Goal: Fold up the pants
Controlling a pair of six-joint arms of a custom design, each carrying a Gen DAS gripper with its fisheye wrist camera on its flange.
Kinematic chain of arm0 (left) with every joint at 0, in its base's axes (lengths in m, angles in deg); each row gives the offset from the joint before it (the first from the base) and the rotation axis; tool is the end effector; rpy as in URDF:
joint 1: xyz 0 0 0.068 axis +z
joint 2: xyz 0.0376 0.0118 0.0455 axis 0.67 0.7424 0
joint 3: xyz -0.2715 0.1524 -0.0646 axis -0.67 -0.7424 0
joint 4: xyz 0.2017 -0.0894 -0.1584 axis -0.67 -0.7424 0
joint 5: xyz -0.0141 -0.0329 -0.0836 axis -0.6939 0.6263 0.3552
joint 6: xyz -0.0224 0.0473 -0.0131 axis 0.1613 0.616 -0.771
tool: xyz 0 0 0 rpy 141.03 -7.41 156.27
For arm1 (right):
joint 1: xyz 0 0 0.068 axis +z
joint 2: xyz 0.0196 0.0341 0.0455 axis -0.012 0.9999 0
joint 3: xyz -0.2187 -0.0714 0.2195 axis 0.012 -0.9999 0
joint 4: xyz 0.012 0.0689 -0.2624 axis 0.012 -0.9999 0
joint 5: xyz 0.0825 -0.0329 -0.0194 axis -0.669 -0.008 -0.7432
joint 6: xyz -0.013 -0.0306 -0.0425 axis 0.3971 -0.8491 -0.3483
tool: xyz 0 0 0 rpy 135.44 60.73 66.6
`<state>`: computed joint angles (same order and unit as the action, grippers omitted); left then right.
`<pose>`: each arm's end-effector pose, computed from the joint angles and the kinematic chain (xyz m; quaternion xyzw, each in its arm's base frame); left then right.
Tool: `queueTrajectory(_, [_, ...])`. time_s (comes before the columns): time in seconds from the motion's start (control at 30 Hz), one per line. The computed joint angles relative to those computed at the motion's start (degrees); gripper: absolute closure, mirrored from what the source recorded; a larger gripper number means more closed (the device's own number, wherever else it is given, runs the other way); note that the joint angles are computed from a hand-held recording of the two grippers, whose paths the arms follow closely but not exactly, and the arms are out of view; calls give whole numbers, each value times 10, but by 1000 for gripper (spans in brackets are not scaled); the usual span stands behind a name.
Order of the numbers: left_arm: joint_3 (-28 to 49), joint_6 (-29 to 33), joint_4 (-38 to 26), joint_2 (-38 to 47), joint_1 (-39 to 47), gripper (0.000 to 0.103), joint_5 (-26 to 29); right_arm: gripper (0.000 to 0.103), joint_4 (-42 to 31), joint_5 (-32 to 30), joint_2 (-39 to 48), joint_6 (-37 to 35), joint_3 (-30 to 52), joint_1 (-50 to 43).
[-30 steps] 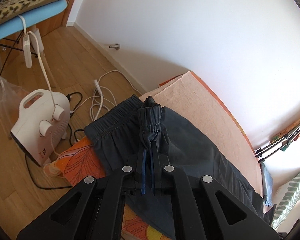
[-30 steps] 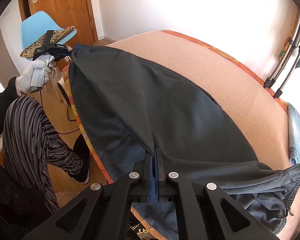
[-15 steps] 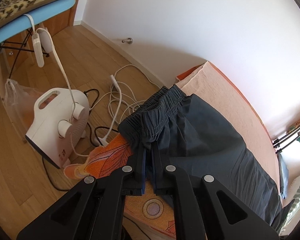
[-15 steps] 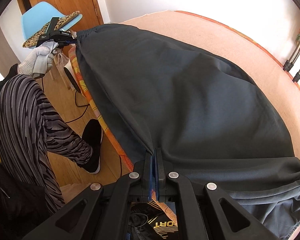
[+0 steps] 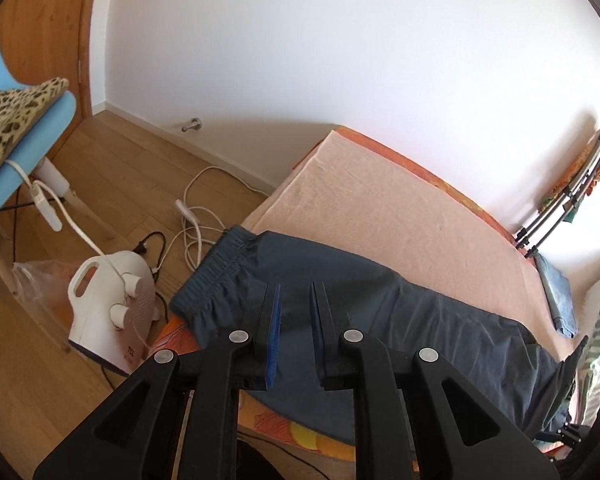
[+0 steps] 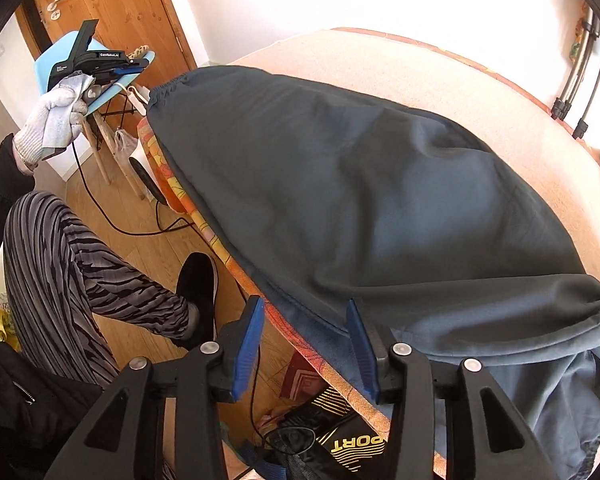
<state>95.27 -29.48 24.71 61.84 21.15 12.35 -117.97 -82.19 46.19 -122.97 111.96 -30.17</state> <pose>0.1420 -0.0399 0.2489 -0.3059 0.8802 -0.0398 0.3605 0.2360 -0.1172 0.2215 -0.2827 0.9366 0.1659 0.1239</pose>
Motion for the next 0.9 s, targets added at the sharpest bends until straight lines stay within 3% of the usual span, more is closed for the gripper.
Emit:
queueTrajectory(0.17, [106,15,79,151,-122,78,23,37,-25,-17,16,37,75,-60])
queueTrajectory(0.57, [310,50,277,508,-243,78,227,18,-27,24,148,210,306,-129])
queueTrajectory(0.7, [393,71,281,601,-276,78,285,16,-49,50,221,276,396,-128])
queueTrajectory(0.9, [494,102,243,693,-311,71,335,16,-141,98,378,399,611,-121])
